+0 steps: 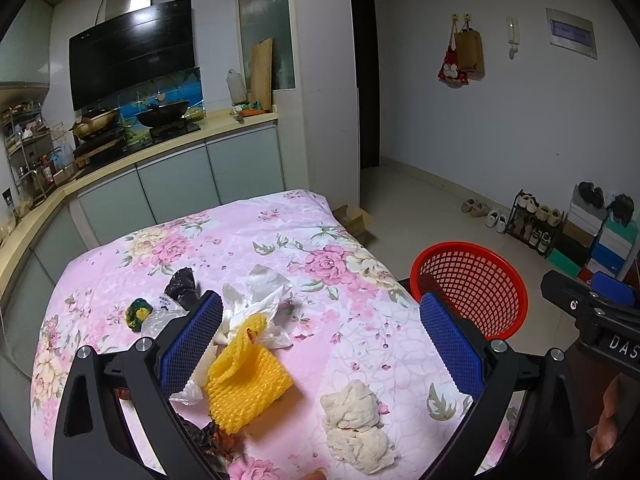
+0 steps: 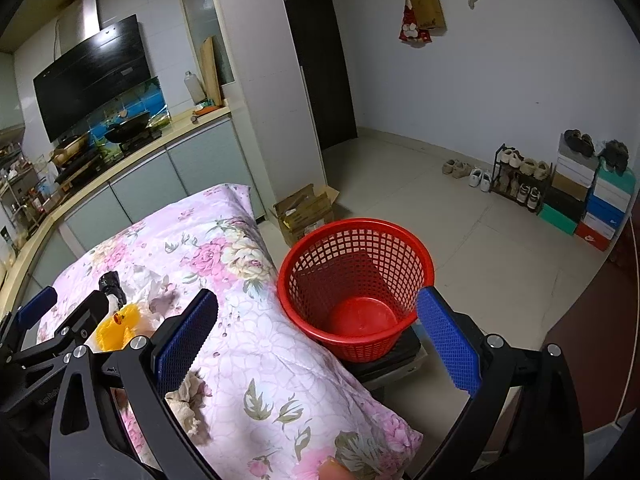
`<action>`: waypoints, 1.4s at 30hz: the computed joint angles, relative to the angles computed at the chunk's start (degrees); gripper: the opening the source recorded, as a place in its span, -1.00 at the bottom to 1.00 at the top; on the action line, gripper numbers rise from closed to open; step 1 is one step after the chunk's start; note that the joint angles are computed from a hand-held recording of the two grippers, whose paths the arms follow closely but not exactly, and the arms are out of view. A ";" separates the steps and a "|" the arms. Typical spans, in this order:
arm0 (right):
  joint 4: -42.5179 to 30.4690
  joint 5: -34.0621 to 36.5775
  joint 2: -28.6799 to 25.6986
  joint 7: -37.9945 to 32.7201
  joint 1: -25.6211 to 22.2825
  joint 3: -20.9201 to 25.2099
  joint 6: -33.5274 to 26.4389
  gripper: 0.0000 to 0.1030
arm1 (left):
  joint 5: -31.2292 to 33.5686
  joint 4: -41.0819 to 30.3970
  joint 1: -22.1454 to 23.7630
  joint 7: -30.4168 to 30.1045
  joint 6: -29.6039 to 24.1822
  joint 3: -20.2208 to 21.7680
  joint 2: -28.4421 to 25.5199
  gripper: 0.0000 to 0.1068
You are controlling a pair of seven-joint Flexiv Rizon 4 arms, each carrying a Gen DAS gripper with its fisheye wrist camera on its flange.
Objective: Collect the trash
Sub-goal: 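Move both tools over the bed toward the trash pile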
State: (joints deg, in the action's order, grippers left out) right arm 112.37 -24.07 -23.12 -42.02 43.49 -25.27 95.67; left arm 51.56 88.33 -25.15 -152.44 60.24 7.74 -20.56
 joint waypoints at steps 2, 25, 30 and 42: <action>-0.13 0.09 -0.11 0.04 -0.17 0.08 -0.19 0.87 | -0.32 -0.25 0.20 0.38 0.19 -0.17 -0.35 0.79; -1.60 -0.32 -1.89 1.74 -1.60 0.09 -1.12 0.87 | -7.22 -3.66 -0.27 7.95 0.60 0.79 -4.49 0.79; -2.33 -0.41 -2.32 1.70 -3.62 2.16 -1.79 0.87 | -9.02 -4.57 -0.46 10.15 0.10 0.89 -5.46 0.79; -4.27 -1.74 -3.50 2.89 -9.02 7.25 -3.66 0.87 | -14.04 -6.31 -0.44 15.65 0.81 1.21 -7.94 0.79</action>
State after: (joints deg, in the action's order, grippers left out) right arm 108.10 -25.80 -26.62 -39.13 34.47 -18.03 92.02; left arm 37.52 82.02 -25.58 -136.79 61.05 8.95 -28.51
